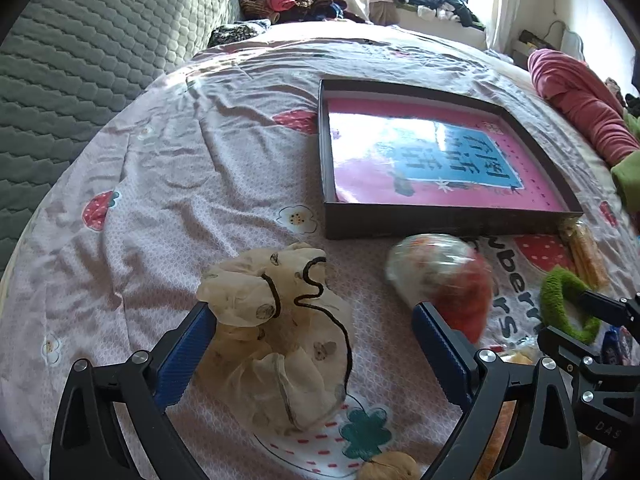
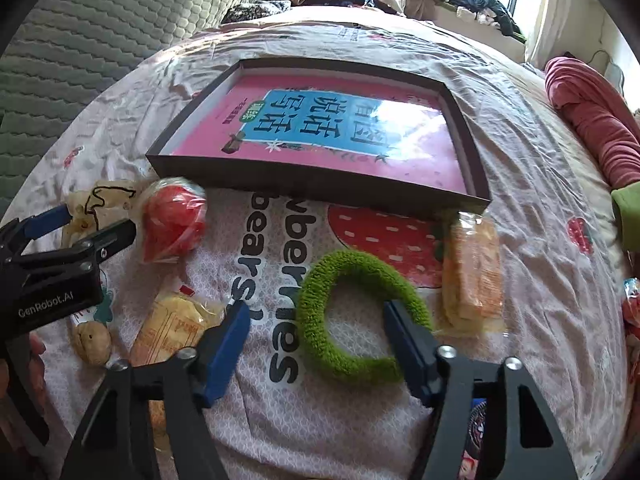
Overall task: Organize objects
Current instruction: 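Grasp the mesh pouch with the left tool while the right tool grasps the green ring, then carry the mesh pouch and green ring over the pink tray with both tools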
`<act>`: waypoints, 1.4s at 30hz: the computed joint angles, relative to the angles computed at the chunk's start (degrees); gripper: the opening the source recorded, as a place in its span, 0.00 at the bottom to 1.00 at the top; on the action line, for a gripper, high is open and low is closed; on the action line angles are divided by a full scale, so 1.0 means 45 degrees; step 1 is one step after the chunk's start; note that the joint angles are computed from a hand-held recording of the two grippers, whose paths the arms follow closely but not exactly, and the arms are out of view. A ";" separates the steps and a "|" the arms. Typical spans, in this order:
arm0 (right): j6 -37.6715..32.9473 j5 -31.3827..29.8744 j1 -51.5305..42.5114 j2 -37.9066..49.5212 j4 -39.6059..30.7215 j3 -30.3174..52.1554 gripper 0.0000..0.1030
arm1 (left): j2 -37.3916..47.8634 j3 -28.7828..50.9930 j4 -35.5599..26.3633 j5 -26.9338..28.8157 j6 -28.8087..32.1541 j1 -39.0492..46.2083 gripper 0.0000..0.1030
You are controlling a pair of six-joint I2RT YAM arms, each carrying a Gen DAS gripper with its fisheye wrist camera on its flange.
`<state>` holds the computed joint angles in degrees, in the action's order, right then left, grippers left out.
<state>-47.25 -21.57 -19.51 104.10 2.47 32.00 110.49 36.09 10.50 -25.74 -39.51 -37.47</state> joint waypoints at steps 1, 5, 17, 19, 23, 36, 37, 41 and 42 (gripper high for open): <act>0.0062 0.0137 0.0098 0.0052 0.0127 -0.0024 0.60 | 0.0075 0.0026 0.0029 0.0018 0.0030 0.0061 0.94; 0.0084 0.0633 0.0558 0.0462 0.0255 0.0032 0.41 | 0.0413 0.0098 0.0199 0.0119 0.0176 0.0211 0.90; 0.0287 0.0732 0.1048 0.1599 -0.0023 0.0874 0.20 | 0.1026 0.0237 0.0598 0.0464 0.0521 0.0581 0.59; 0.0294 0.0674 0.1032 0.1676 0.0002 0.0908 0.16 | 0.1062 0.0266 0.0663 0.0498 0.0628 0.0556 0.50; 0.0266 0.0489 0.0961 0.1599 0.0012 0.0849 0.13 | 0.0993 0.0249 0.0786 0.0711 0.0830 0.0560 0.27; 0.0036 -0.0136 0.0742 0.0433 -0.0557 0.0271 0.13 | -0.0106 -0.0188 0.0226 0.0498 0.0504 -0.0058 0.16; 0.0016 -0.0180 0.0692 0.0330 -0.0627 0.0260 0.13 | -0.0225 -0.0249 0.0208 0.0457 0.0434 -0.0139 0.15; -0.0211 -0.0386 0.0452 -0.0146 -0.1070 0.0204 0.13 | -0.0727 -0.0346 -0.0237 0.0232 0.0117 -0.0496 0.15; -0.0247 -0.0453 0.0377 -0.0286 -0.1172 0.0182 0.13 | -0.0848 -0.0341 -0.0383 0.0096 0.0038 -0.0619 0.15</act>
